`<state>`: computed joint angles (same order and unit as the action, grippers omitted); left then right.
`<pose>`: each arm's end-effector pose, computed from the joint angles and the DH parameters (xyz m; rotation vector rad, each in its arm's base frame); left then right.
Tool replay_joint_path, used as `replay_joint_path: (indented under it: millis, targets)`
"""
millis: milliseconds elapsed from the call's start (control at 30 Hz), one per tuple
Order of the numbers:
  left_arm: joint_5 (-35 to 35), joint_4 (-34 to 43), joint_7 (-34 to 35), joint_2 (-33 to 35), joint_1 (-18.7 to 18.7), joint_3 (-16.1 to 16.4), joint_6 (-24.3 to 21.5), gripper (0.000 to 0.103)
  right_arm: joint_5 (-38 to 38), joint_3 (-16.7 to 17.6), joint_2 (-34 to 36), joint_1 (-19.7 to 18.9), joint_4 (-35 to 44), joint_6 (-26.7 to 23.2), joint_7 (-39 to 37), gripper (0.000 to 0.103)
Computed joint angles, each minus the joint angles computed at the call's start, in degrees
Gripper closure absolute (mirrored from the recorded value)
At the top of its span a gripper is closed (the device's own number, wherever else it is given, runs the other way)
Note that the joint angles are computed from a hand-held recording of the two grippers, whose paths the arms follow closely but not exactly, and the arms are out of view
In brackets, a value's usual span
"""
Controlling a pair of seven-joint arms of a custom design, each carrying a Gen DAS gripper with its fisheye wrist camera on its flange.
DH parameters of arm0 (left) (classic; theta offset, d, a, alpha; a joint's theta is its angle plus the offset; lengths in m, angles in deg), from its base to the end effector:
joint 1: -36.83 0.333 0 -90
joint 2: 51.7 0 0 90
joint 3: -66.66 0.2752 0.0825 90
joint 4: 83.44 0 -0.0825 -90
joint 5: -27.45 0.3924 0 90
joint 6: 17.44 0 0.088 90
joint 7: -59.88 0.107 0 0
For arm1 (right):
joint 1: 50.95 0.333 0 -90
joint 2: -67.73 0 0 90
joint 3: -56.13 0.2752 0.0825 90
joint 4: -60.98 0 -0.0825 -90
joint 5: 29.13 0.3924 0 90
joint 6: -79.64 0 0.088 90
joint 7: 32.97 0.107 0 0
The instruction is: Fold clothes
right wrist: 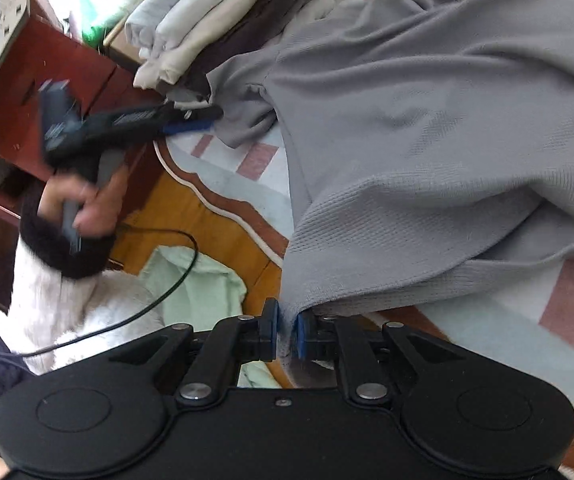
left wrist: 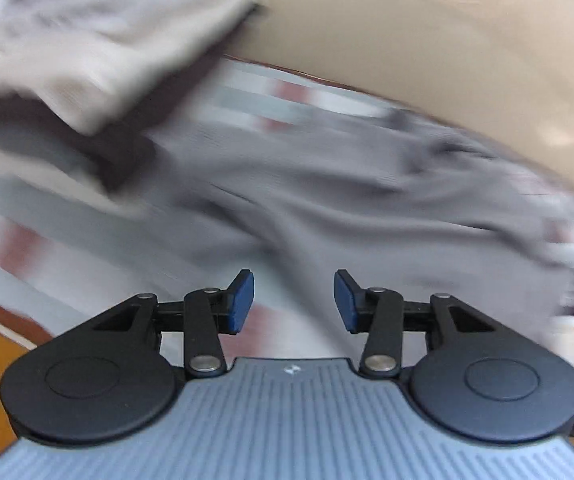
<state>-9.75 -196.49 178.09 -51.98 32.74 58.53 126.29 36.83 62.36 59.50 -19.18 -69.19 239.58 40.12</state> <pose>0.5921 -0.1236 0.4849 -1.7104 2.2716 -1.0712 0.4506 0.2999 0.4265 -1.5847 1.6090 0.3040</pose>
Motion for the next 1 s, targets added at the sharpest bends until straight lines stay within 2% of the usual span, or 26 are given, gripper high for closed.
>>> replay_joint_path:
  millis: [67,100,167,200,233,267,300,333,400,467,567,667,767,800,900,1000]
  targets:
    - [-6.28,-1.17,5.95,-1.49,-0.72,-0.38,-6.06,0.06,5.21,-0.36,0.39,0.51,-0.02,0.23,-2.79,0.089]
    - [-7.19,-1.1,7.55,-1.51,-1.27,-0.63,-8.88,0.06,9.17,-0.4,0.73,0.91,0.47,0.39,-6.66,0.089]
    - [-6.7,-0.16,8.99,-0.66,-2.36,-1.3,-13.96,0.059,17.25,-0.07,1.41,1.13,1.55,0.24,-14.79,0.09]
    - [-5.36,0.2,8.35,-0.23,-2.86,-1.7,-15.75,0.057,22.09,0.24,1.39,1.16,2.21,-0.48,-20.64,0.095]
    - [-4.13,0.45,7.78,0.11,-3.33,-2.06,-17.27,0.056,23.46,-0.15,1.23,1.54,2.62,-2.36,-23.18,0.096]
    - [-3.4,0.79,7.66,0.59,-3.73,-2.34,-18.8,0.054,20.82,1.47,1.49,0.59,3.12,-2.55,-22.33,0.096]
    - [-2.84,0.97,7.52,1.19,-4.08,-2.58,-19.45,0.05,14.76,2.47,2.01,0.4,3.55,-1.56,-18.26,0.096]
    - [-1.17,0.6,6.8,1.36,-4.56,-2.95,-18.75,0.048,8.79,3.79,2.6,-0.62,3.91,-1.47,-13.94,0.096]
    - [3.98,-0.68,4.41,1.17,-5.69,-3.67,-16.31,0.046,5.6,3.17,3.26,0.18,3.99,-0.96,-10.72,0.096]
    - [8.71,-1.77,1.63,0.9,-6.51,-4.0,-14.38,0.046,9.93,3.15,2.53,0.78,3.01,1.33,-12.56,0.096]
    - [5.52,-0.39,0.55,1.62,-5.63,-2.92,-16.99,0.045,13.46,2.79,1.01,1.23,1.87,2.89,-14.77,0.097]
    - [0.22,-0.15,3.16,1.07,-4.16,-1.9,-16.03,0.045,15.92,2.72,-0.5,1.46,0.72,7.35,-14.48,0.096]
    - [-5.55,-1.15,10.26,-0.89,-3.23,-1.25,-15.1,0.048,15.64,1.99,-1.19,1.08,-0.15,10.6,-8.97,0.096]
    - [-7.9,-0.96,12.57,-1.0,-3.0,-0.92,-16.41,0.048,16.01,1.52,-1.3,0.99,-0.35,10.72,-8.06,0.096]
    - [-9.08,0.74,13.26,0.29,-3.25,-1.33,-20.07,0.048,19.95,1.37,0.06,1.5,0.98,13.95,-10.82,0.096]
    - [-7.5,-0.87,13.49,-0.38,-4.32,-2.45,-17.46,0.046,26.87,1.81,1.24,0.79,2.98,14.43,-15.83,0.096]
